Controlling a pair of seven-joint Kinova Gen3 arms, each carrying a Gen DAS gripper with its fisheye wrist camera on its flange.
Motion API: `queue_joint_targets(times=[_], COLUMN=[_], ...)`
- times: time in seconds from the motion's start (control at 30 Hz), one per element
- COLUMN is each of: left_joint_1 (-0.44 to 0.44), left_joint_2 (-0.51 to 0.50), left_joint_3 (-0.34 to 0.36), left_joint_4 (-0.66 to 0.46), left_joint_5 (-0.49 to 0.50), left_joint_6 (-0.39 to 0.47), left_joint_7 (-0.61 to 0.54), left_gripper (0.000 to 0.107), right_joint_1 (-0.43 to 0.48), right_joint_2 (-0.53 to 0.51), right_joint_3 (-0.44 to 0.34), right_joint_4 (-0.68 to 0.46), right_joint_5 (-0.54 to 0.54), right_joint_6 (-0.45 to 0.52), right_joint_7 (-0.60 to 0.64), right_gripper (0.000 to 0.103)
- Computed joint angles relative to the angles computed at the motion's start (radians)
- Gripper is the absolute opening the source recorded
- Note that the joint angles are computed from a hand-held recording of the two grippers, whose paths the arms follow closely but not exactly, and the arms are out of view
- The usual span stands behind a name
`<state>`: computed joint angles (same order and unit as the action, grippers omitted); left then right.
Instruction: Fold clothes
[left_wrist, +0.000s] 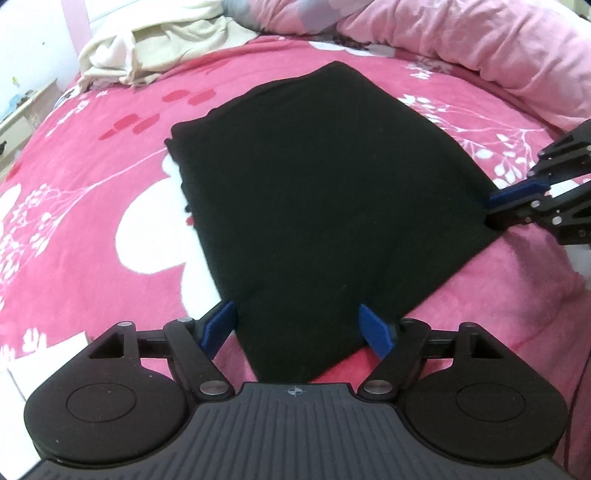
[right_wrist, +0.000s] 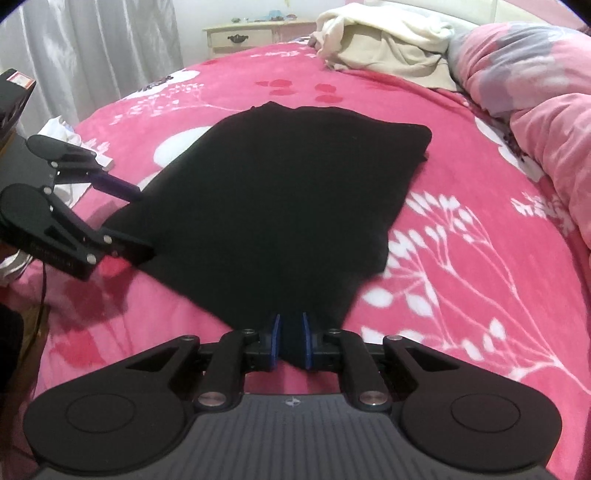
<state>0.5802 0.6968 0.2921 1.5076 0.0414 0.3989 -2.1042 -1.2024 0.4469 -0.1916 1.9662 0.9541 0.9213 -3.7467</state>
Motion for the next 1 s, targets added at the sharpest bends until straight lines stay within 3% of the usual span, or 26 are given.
queue_joint_targets(times=[1.0], left_joint_1=[-0.014], left_joint_2=[-0.013], left_joint_3=[-0.004], left_joint_4=[0.016], left_joint_5=[0.008], left_joint_6=[0.012], left_joint_7=[-0.009], left_gripper=[0.077], right_joint_1=[0.000], right_joint_2=[-0.007], right_joint_3=[-0.002], right_joint_4=[-0.010], right_joint_5=[-0.042], right_joint_6=[0.016], right_joint_7=[0.024], right_gripper=[0.012])
